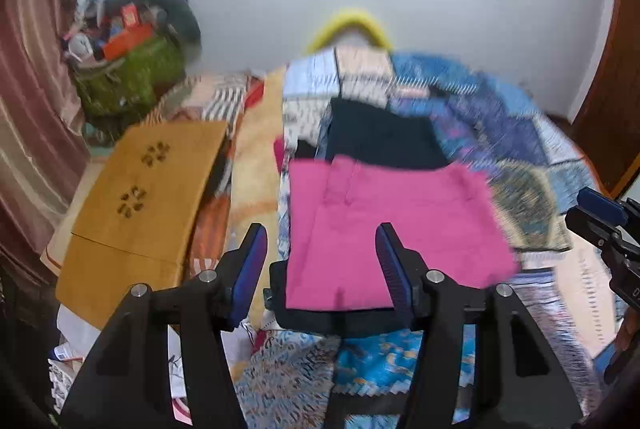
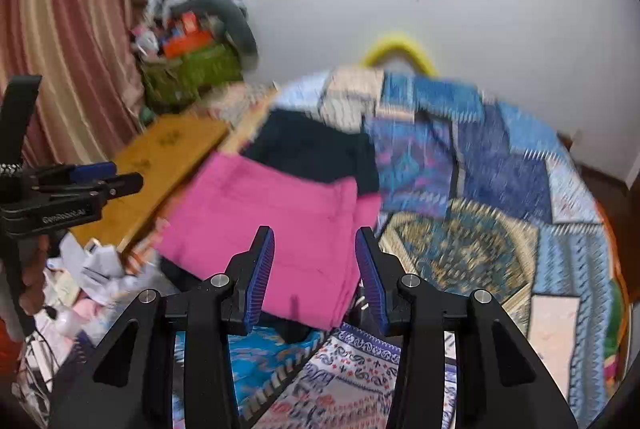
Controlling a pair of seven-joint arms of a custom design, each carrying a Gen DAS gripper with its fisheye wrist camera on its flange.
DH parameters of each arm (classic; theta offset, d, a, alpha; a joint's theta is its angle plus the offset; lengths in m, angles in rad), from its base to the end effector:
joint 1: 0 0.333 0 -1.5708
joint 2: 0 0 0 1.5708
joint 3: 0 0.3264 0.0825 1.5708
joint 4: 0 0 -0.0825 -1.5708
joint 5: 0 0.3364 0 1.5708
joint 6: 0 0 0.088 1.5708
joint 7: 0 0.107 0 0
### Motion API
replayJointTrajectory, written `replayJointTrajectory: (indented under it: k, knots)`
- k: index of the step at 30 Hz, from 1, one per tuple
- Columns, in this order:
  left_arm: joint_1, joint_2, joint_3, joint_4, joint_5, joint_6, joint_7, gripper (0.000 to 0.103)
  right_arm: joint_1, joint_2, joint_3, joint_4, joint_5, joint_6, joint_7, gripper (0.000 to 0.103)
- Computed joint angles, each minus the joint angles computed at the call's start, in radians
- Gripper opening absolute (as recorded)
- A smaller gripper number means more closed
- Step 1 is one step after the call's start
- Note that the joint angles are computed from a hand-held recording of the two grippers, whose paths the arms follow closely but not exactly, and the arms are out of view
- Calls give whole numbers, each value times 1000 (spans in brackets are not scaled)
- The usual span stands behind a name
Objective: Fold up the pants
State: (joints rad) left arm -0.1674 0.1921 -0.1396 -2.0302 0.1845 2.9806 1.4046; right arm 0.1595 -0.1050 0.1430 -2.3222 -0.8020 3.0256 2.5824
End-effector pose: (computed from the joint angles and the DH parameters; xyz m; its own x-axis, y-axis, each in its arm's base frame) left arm 0.5672 -0.1875 0.4825 -0.2914 -0.9566 -0.0057 -0.6906 0.2145 -0.6907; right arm 0.4517 0.1997 0.4996 0.0976 -0.9912 -0.0891 -0.6679 0.0011 -0.7442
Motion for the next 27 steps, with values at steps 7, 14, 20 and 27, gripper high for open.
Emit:
replayJointTrajectory:
  k: [7, 14, 20, 27]
  knots:
    - [-32, -303, -31, -261, -322, 187, 256, 56, -150, -257, 156, -89, -167, 100, 165, 38]
    - [-26, -601, -80, -504, -275, 372, 220, 56, -303, -512, 297, -187, -136, 249, 228, 38]
    - [-42, -760, -79, -636, -230, 440, 134, 67, -360, -688, 379, -263, -32, 300, 243, 39]
    - [-36, -843, -84, -711, -196, 469, 63, 91, -377, -788, 435, -312, 91, 249, 231, 75]
